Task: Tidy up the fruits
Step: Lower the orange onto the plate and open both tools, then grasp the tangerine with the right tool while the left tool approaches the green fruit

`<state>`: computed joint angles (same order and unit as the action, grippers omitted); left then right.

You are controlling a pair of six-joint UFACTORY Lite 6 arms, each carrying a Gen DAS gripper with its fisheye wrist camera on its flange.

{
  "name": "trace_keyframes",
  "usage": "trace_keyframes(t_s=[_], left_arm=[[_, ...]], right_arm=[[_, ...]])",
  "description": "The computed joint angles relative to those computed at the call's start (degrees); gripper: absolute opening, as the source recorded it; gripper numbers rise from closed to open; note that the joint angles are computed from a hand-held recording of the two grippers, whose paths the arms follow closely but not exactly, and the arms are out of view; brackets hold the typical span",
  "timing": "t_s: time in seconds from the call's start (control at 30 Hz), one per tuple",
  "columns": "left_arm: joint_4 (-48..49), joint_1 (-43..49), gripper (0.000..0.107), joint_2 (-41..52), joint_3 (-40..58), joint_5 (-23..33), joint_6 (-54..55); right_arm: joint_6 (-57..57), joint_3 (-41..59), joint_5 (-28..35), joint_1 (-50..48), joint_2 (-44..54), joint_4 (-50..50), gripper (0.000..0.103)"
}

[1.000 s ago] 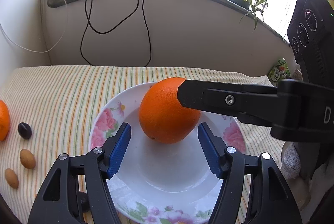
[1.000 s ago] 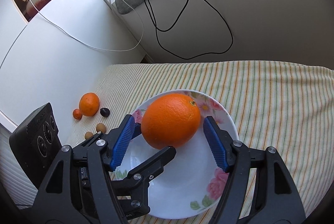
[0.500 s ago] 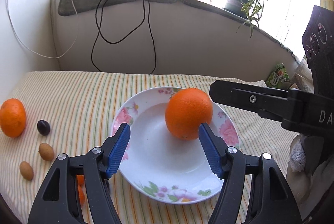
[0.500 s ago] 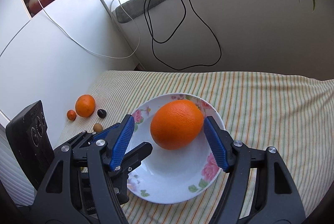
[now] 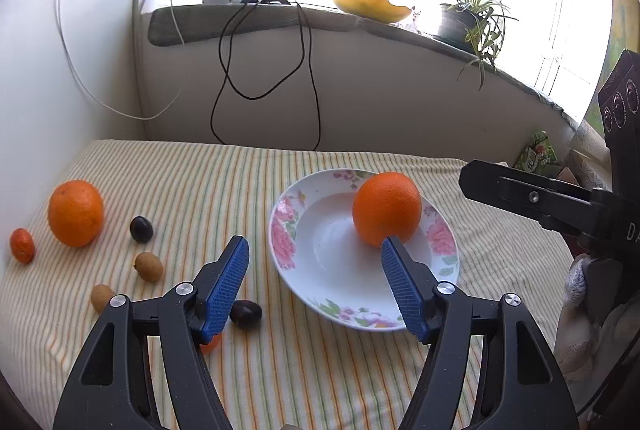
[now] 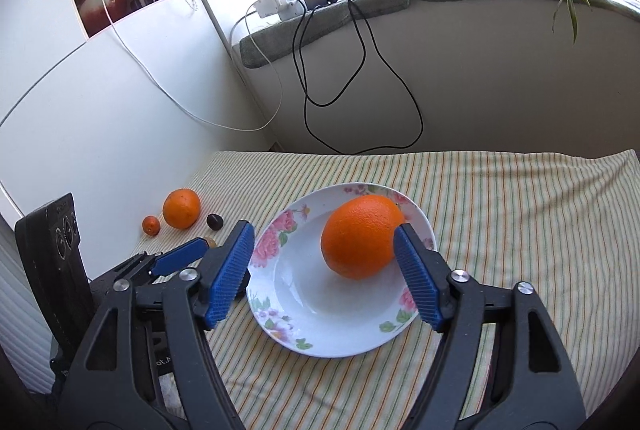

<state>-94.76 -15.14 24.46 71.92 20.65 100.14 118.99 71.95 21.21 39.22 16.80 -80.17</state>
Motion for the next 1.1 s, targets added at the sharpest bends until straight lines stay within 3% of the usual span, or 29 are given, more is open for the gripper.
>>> trace_keyframes(t_s=[0.03,0.37,0.63,0.93,1.1], left_arm=[[-0.73,0.76,0.069,-0.93,-1.10,0.40,1.13],[-2.50,11.44,0.069,-9.46,-13.42,4.39,10.17],[1.62,22.15,0.069,-9.50,-19.32,7.15,10.60],[3.20,26.91,0.064,-5.64,-19.24,10.19,11.27],[4.21,27.39,0.062,-3.34,-17.37,11.87,10.48]], right_arm=[[-1.01,0.12,0.90,0.69,-0.09,0.87,0.092],[-1.42,0.59,4.56,7.68,-0.19,0.89,0.093],[-2.78,6.29,0.73,11.22,6.96,1.16,0.089],[-24.93,21.78,-3.22,12.07,20.59,21.03,0.065],[-38.72,31.79,-2.04,11.92,27.87,34.16,0.061]])
